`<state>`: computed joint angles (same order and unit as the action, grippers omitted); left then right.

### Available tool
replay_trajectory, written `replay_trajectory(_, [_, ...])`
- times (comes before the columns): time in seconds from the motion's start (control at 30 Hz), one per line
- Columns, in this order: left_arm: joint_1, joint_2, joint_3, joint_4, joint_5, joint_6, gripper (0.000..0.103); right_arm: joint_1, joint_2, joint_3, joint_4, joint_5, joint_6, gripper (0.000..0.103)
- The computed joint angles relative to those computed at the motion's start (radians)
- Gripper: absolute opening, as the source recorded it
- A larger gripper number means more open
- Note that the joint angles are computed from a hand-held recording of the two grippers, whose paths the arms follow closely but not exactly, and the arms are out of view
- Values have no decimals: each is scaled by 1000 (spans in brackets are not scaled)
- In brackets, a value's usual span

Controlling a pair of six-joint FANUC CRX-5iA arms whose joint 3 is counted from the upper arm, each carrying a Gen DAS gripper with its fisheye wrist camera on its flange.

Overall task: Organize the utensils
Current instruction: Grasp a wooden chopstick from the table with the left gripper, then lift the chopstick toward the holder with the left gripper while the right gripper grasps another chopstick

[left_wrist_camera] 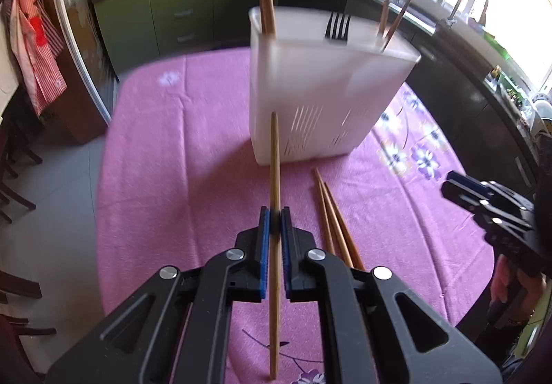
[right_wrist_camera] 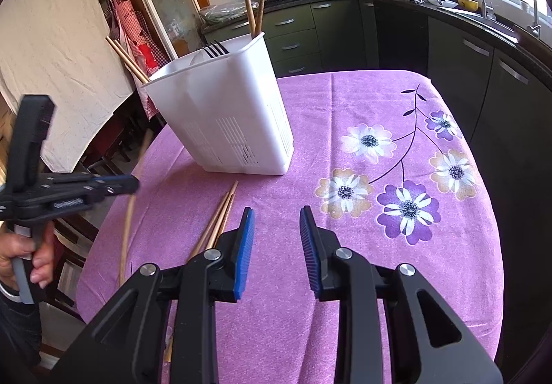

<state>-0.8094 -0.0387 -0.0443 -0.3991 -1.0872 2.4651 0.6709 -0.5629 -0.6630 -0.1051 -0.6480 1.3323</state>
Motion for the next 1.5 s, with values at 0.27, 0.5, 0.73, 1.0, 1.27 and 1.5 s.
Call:
replay_trajectory(0.27, [-135, -81, 29, -186, -94, 123, 7, 42, 2, -3, 40, -4, -33, 29])
replay_trajectory(0.5, [-209, -115, 15, -265, -149, 190, 7, 83, 41, 16, 45, -26, -25, 35])
replay_trajectory(0.73, [-236, -141, -5, -280, -147, 208, 7, 118, 180, 72, 40, -48, -7, 35])
replay_trajectory(1.0, [-243, -156, -22, -285, -137, 207, 7, 158, 315, 119, 83, -64, -42, 20])
replay_trajectory(1.27, [-242, -170, -35, -288, -132, 219, 7, 189, 344, 123, 146, -73, -87, 19])
replay_trajectory(1.5, [-246, -168, -33, -290, -133, 222, 7, 268, 342, 84, 258, -82, -162, 19])
